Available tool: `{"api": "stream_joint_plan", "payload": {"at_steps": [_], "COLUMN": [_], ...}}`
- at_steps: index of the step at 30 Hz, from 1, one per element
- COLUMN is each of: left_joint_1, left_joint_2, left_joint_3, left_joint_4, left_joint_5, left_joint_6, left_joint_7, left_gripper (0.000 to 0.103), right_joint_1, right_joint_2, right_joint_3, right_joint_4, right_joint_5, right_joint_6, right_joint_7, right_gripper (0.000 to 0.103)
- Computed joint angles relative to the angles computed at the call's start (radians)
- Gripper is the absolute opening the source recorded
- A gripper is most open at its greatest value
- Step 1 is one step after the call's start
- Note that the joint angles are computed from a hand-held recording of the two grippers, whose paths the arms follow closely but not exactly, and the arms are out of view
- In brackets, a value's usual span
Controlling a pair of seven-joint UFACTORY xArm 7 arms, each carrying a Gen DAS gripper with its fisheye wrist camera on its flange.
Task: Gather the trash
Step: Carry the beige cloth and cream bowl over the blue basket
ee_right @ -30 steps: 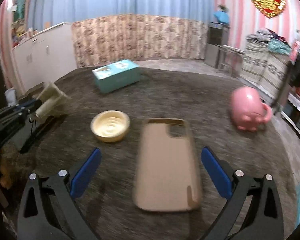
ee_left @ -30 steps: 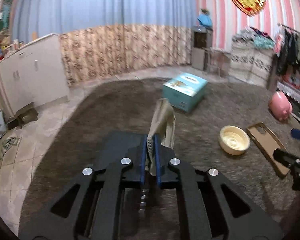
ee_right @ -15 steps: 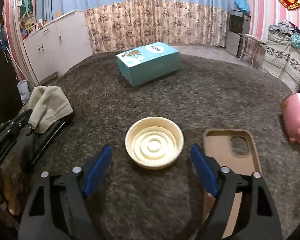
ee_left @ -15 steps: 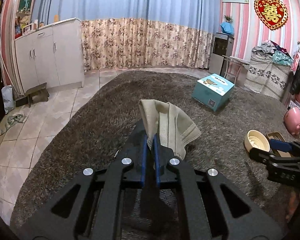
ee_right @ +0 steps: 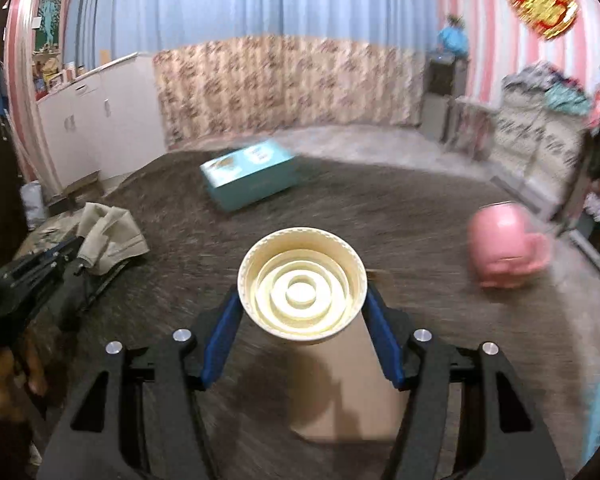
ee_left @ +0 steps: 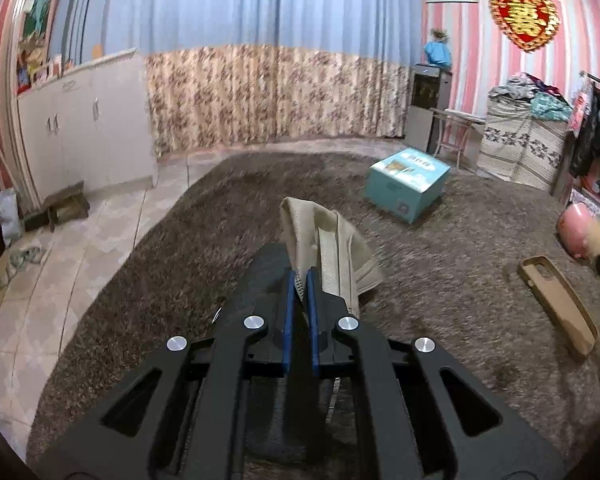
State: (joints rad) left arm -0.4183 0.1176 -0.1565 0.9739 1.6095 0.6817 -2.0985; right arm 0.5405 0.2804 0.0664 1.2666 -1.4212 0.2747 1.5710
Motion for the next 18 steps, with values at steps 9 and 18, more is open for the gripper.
{"api": "stream_joint_plan", "payload": {"at_steps": [9,18], "left_joint_1": [-0.076,-0.207], "left_joint_2": [0.013,0.174], "left_joint_3": [-0.045,-0.042], "left_joint_4": [0.107,0.375], "left_joint_5": [0.030,0.055], "left_joint_6": [0.034,-0.013], "left_joint_7": [0.048,0.149], "left_gripper": [0.003,0.003], "right_joint_1": [-0.135,-0.348], "right_joint_2": [-0.461,-0.707], "right_joint_3": [0.023,0.004], "right_joint_4": [-0.460,-0.713], "right_joint_5": [-0.092,-0.158], "right_joint_6": [0.149,0.113], "right_joint_7": [0.240,0.395], "right_gripper": [0.060,0.060]}}
